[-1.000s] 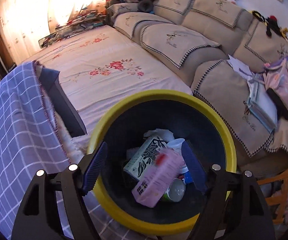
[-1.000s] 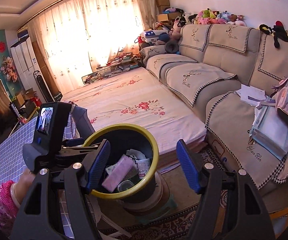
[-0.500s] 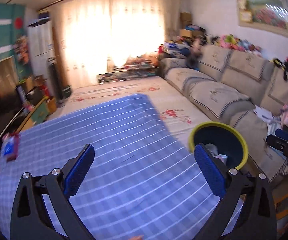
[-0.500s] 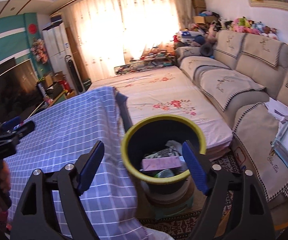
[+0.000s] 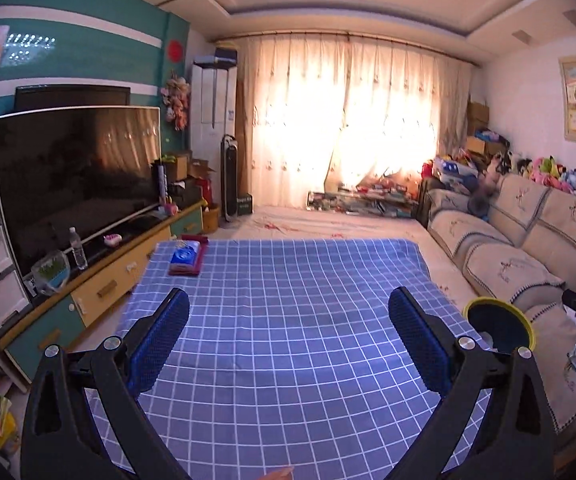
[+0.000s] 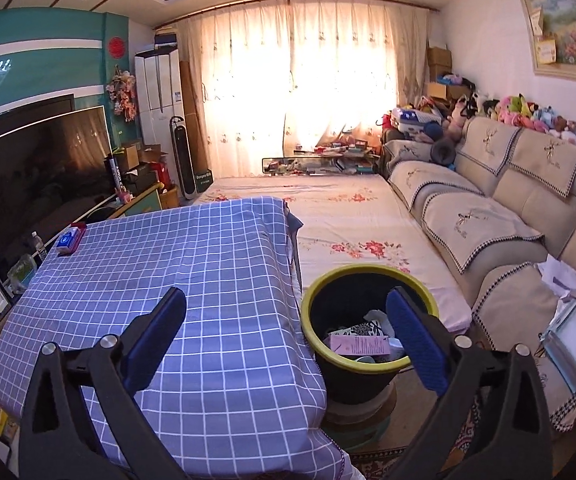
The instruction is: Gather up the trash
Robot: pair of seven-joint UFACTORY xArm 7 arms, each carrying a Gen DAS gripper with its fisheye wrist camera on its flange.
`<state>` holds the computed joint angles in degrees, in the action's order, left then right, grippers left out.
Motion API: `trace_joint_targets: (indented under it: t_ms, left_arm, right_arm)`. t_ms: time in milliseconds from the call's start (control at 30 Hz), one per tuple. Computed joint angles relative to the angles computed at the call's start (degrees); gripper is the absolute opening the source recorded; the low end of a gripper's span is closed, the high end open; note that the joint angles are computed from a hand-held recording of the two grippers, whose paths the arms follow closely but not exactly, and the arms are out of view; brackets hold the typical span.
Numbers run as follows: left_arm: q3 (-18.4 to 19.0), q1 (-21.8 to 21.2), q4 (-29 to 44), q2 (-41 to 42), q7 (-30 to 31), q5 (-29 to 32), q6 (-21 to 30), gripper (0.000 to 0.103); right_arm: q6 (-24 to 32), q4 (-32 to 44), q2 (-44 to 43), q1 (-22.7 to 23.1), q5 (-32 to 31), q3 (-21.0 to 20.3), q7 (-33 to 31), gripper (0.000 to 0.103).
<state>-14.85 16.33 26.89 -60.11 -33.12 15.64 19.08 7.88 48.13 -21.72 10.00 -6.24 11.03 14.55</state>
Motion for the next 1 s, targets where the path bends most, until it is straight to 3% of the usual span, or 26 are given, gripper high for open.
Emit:
trace_joint_targets:
  t_ms: [167,367,1000]
  left_arm:
    - [1.6,-2.3,-2.2,-6.8,-0.1,-1.3,3.0,0.098]
    - [1.1,-3.9,-3.9,-11.3,-0.3,-2.1,6.2,0.098]
    - [0.1,-4.7,-3.4,-10.8,-1.1,-1.6,7.0,0.098]
  right_arm:
    - [0.0,-2.3,-3.6,-0.8,-0.5,1.2,1.6,0.096]
    - [0.7,-3.8,-5.6,-0.8,-0.5,1.2,2.0,0.096]
    - [-0.2,-3.8,-5.1,-0.6,0.1,1.0,1.9,0.096]
